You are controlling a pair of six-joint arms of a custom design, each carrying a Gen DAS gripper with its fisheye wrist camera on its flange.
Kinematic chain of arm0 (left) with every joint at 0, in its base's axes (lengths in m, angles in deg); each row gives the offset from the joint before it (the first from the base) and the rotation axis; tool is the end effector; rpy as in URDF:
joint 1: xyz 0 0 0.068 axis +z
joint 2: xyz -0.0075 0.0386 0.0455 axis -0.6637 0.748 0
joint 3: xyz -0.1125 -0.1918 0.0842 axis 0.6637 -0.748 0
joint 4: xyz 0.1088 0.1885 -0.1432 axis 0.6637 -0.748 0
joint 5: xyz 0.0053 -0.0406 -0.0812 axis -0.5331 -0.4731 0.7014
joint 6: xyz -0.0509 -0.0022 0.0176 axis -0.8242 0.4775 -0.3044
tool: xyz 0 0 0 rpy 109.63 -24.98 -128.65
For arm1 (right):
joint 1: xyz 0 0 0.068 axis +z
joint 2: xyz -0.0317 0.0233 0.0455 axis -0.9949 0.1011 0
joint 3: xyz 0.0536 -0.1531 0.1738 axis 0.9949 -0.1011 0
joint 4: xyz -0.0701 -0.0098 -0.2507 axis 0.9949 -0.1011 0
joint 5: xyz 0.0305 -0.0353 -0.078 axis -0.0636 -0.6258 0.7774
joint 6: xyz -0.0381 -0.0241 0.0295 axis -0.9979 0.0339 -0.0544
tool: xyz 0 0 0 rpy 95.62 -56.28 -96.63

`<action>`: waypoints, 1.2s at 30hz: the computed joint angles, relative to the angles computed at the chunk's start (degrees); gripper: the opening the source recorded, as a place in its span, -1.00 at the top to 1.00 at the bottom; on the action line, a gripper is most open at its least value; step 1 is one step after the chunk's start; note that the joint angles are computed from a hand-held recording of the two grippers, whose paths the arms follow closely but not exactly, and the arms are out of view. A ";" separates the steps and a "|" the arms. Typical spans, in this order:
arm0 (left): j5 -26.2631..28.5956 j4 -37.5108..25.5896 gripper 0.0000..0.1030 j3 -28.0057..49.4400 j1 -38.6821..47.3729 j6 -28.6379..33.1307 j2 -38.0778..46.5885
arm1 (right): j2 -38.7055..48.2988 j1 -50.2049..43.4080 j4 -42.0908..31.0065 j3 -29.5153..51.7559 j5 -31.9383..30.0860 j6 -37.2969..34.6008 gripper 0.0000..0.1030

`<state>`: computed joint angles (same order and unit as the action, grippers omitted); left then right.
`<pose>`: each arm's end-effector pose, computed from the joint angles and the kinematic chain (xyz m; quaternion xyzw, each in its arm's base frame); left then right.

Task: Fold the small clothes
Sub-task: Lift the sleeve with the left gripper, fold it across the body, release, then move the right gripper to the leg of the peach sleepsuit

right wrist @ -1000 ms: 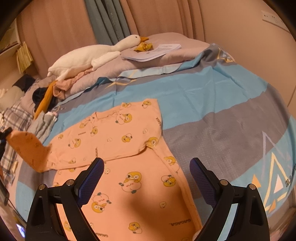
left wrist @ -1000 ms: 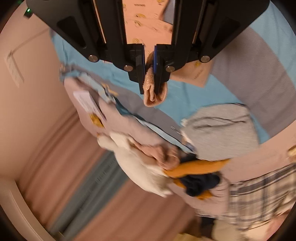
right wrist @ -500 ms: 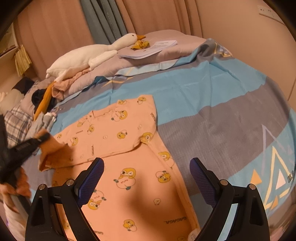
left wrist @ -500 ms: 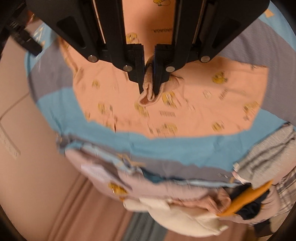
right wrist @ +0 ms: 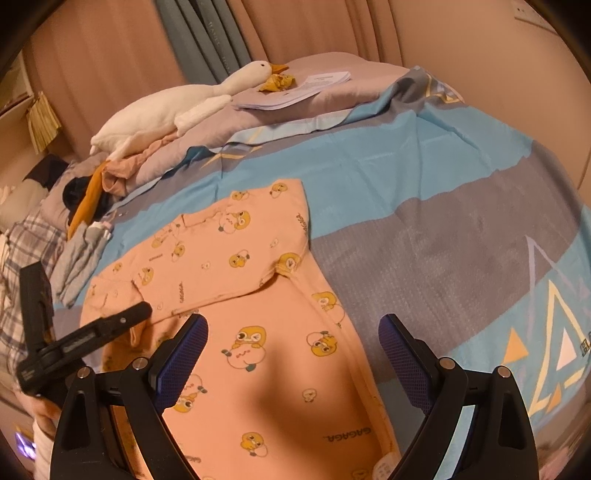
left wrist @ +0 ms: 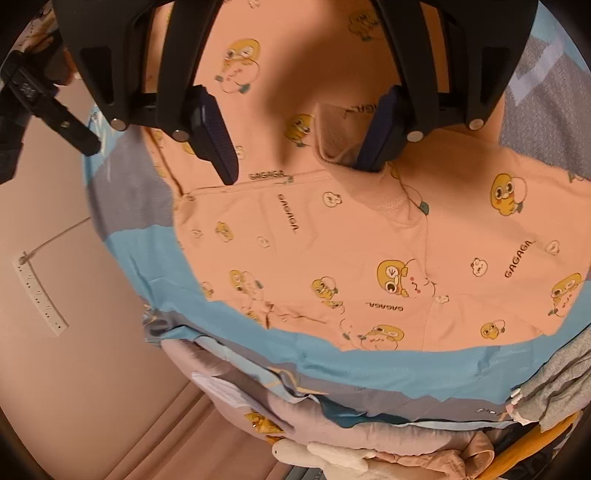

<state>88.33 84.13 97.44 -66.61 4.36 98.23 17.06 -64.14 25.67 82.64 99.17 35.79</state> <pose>0.3609 -0.1843 0.0817 0.1345 0.9159 -0.2963 0.2350 0.2115 0.0679 0.1210 0.2115 0.9085 0.0742 0.3526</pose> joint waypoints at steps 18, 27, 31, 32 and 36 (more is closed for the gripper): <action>-17.77 -3.47 -0.38 -19.21 12.87 -5.68 -24.61 | 22.65 3.11 7.74 16.86 -12.43 -6.91 -0.60; -19.45 -4.00 -0.38 -22.90 16.51 -5.34 -27.16 | 41.75 6.46 5.03 33.67 -16.76 -10.06 -0.25; -19.95 -4.21 -0.38 -23.34 17.33 -4.83 -27.19 | 46.50 7.23 3.14 38.03 -17.53 -10.58 -0.21; -20.11 -4.31 -0.39 -23.34 17.48 -4.72 -27.15 | 47.16 7.36 2.76 38.66 -17.65 -10.70 -0.13; -20.03 -4.43 -0.39 -23.18 18.16 -4.53 -26.81 | 48.91 8.57 1.71 40.72 -16.29 -11.48 0.06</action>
